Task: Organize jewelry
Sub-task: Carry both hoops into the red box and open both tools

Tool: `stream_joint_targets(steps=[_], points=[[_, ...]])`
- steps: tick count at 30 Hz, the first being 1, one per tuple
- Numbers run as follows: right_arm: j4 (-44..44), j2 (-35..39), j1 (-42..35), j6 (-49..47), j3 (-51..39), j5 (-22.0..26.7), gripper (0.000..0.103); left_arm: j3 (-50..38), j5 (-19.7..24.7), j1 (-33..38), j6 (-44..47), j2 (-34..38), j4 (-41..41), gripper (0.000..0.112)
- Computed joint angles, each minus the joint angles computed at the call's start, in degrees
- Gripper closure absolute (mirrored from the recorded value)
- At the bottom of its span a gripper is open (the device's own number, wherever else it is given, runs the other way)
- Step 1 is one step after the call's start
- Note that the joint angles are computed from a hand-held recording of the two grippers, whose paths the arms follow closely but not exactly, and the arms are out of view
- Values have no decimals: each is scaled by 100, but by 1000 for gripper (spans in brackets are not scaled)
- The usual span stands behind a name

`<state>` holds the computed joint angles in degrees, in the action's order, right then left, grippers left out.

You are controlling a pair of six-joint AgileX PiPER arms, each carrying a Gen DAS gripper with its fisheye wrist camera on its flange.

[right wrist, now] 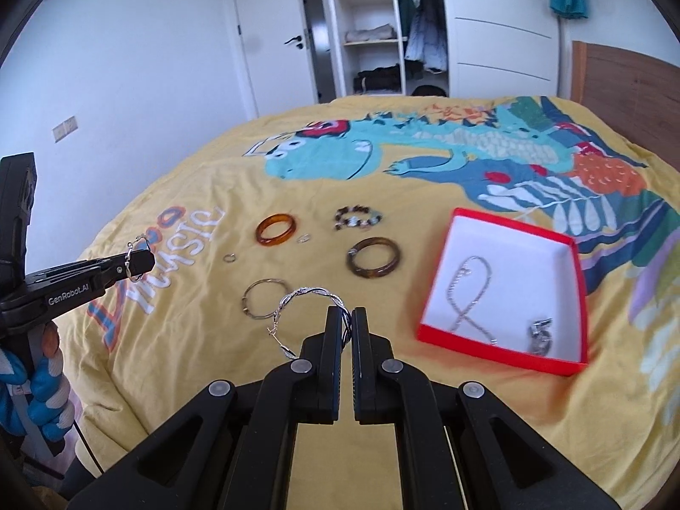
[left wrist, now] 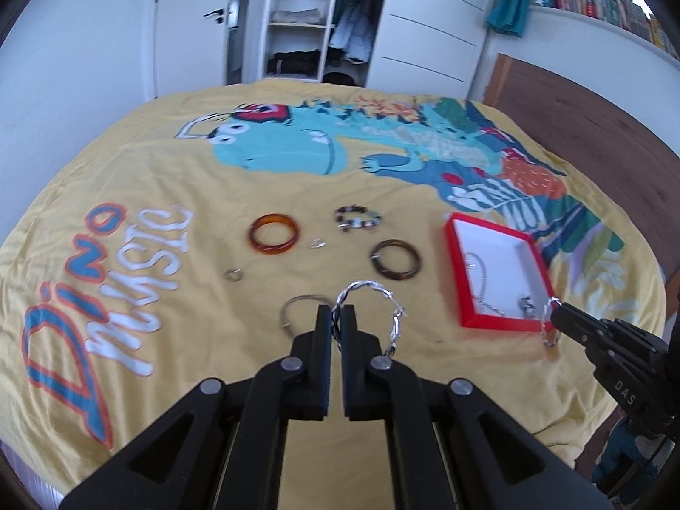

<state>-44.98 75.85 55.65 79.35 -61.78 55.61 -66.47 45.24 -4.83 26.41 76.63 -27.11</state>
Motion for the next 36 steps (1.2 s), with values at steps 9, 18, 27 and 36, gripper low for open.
stream_joint_targets(steps=[9,18,27,36], points=[[424,-1092,-1681,-1171,699,-284,99,-1192,-195,-1906,-1259,1137,872,109],[2018,-765,-4526,-3552,1343,-2141,99,-2923,-147,-3081,-2037,3250,1608,109],[3331,507,-5658,-5257,1439,-3208,99,-4386,310,-3581,-2534,4809,2394,109],[3657,1111,-5894,-5805,1348,-3204,99,-4620,375,-3851,-2908,5257,3178,109]])
